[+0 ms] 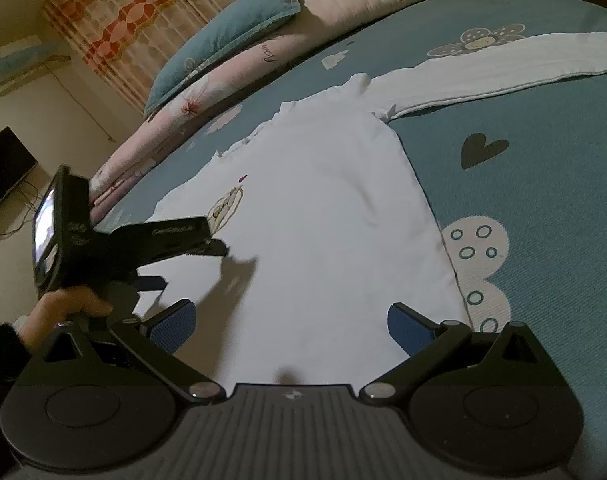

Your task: Fold clothes

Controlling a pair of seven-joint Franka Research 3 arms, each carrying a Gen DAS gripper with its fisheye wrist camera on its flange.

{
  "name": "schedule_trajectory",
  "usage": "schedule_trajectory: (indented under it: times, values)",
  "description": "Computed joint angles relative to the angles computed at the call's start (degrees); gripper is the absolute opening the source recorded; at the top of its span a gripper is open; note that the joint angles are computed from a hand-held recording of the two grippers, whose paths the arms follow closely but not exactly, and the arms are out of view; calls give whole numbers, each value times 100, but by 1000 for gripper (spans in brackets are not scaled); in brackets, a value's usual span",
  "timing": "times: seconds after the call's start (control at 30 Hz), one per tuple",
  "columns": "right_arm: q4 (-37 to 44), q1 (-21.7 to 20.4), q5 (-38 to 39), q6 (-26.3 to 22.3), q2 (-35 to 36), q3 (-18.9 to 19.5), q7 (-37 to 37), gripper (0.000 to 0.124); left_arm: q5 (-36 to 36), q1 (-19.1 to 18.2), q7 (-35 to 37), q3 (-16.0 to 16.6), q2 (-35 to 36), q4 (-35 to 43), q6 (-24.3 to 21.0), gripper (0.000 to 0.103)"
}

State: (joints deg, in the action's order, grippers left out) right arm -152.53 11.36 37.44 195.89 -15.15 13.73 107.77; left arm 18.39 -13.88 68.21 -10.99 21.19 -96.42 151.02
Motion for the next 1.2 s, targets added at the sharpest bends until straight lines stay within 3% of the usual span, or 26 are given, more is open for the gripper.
schedule_trajectory:
  times: [0.2,0.27,0.47,0.57,0.67,0.97,1.07,1.2]
  values:
    - [114,-598,263,-142,32,640,-217,103,-47,104,69,0,-294,-443,154,102]
    - [107,-549,226,-146,31,580,-199,103,-28,110,41,13,-362,-515,124,102]
    - [8,59,-80,-29,11,-89,39,103,12,148,-62,26,-588,-791,98,102]
    - [11,26,-105,-51,15,-64,32,103,64,152,-73,25,-635,-851,105,102]
    - [76,-290,5,-139,49,265,-83,103,44,176,-6,-2,-653,-889,127,102]
    - [308,-2862,348,-233,35,2929,-248,103,-836,538,1063,-224,-1050,-1472,402,102]
    - [390,-4126,313,-329,-169,4196,-75,103,-1424,689,1741,-298,-1359,-1896,540,102]
    - [418,-4982,79,-353,-386,5019,345,103,-2443,785,2869,-302,-1802,-2485,751,102]
